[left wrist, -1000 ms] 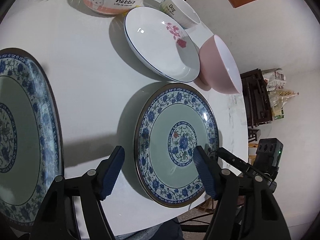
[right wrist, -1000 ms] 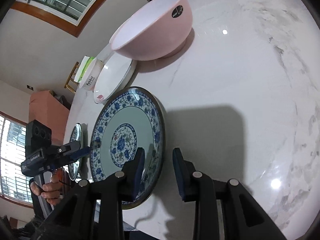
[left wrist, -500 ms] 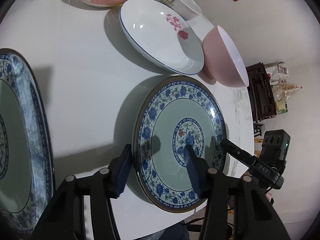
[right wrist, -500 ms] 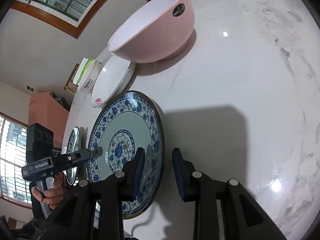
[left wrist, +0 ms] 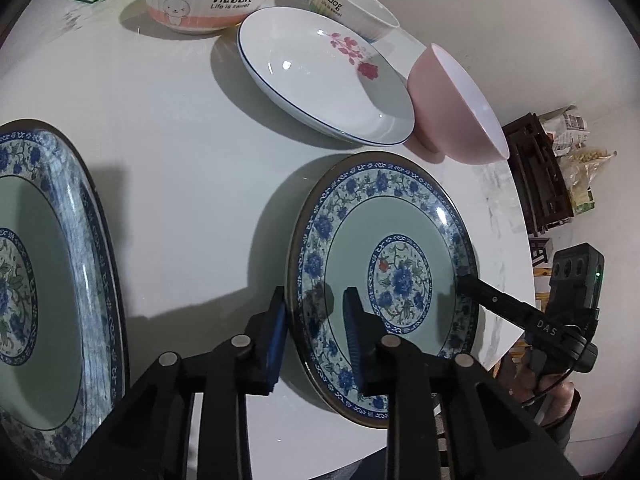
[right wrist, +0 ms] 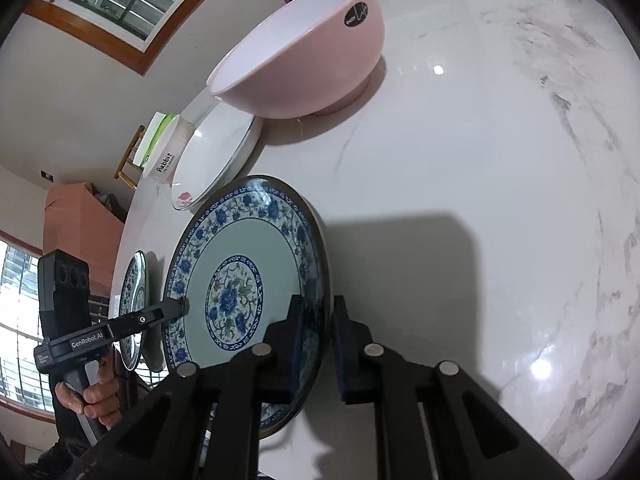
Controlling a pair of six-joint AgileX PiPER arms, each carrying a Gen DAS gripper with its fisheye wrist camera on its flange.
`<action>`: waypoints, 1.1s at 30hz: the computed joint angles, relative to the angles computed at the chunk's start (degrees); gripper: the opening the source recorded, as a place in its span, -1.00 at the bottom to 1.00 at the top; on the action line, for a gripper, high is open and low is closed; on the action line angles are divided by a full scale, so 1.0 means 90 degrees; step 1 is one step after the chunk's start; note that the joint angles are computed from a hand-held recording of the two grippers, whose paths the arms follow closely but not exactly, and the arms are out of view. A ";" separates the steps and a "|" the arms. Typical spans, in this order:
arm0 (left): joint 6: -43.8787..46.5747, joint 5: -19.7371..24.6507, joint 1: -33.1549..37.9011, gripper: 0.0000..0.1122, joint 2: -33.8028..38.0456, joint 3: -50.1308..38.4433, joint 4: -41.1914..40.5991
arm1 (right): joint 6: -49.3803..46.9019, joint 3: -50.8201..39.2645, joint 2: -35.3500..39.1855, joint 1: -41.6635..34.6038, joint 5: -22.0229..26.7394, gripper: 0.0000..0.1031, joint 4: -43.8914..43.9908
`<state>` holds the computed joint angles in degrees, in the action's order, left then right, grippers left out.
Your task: Organize plates and bowls
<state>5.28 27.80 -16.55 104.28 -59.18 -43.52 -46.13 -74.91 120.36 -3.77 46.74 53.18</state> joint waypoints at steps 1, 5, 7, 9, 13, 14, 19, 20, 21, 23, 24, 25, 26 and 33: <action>-0.0034 -0.0003 -0.0002 -0.66 -0.0017 0.0013 0.0049 | 0.0006 0.0016 -0.0022 0.0008 -0.0004 -0.74 -0.0018; -0.0073 -0.0101 -0.0048 -0.68 -0.0157 0.0115 0.0122 | -0.0028 0.0120 -0.0141 0.0045 -0.0059 -0.74 0.0034; -0.0091 -0.0099 -0.0050 -0.68 -0.0199 0.0130 0.0175 | -0.0009 0.0164 -0.0193 0.0079 -0.0100 -0.74 0.0035; -0.0092 -0.0097 -0.0041 -0.68 -0.0263 0.0170 0.0190 | -0.0026 0.0209 -0.0248 0.0111 -0.0132 -0.74 0.0058; -0.0079 -0.0092 0.0006 -0.68 -0.0416 0.0274 0.0164 | 0.0031 0.0268 -0.0361 0.0191 -0.0161 -0.74 0.0047; -0.0093 -0.0091 0.0017 -0.68 -0.0462 0.0309 0.0188 | 0.0022 0.0267 -0.0373 0.0197 -0.0148 -0.74 0.0043; -0.0059 -0.0082 0.0150 -0.68 -0.0705 0.0473 0.0215 | 0.0081 0.0353 -0.0567 0.0358 -0.0207 -0.74 0.0024; -0.0071 -0.0084 0.0187 -0.68 -0.0761 0.0514 0.0239 | 0.0134 0.0330 -0.0592 0.0412 -0.0201 -0.74 -0.0001; -0.0056 -0.0089 0.0250 -0.68 -0.0859 0.0600 0.0223 | 0.0174 0.0312 -0.0623 0.0481 -0.0204 -0.74 -0.0029; -0.0033 -0.0090 0.0374 -0.68 -0.1035 0.0731 0.0219 | 0.0306 0.0232 -0.0657 0.0613 -0.0197 -0.74 -0.0117; -0.0005 -0.0084 0.0430 -0.68 -0.1100 0.0786 0.0211 | 0.0358 0.0184 -0.0667 0.0684 -0.0171 -0.74 -0.0148; 0.0024 -0.0043 0.0533 -0.68 -0.1201 0.0852 0.0215 | 0.0423 0.0143 -0.0679 0.0758 -0.0165 -0.74 -0.0184; 0.0065 -0.0007 0.0640 -0.68 -0.1293 0.0916 0.0212 | 0.0503 0.0091 -0.0692 0.0848 -0.0155 -0.74 -0.0232; 0.0252 0.0341 0.1462 -0.68 -0.1988 0.1295 0.0354 | 0.1016 -0.0432 -0.0636 0.1530 -0.0031 -0.73 -0.0487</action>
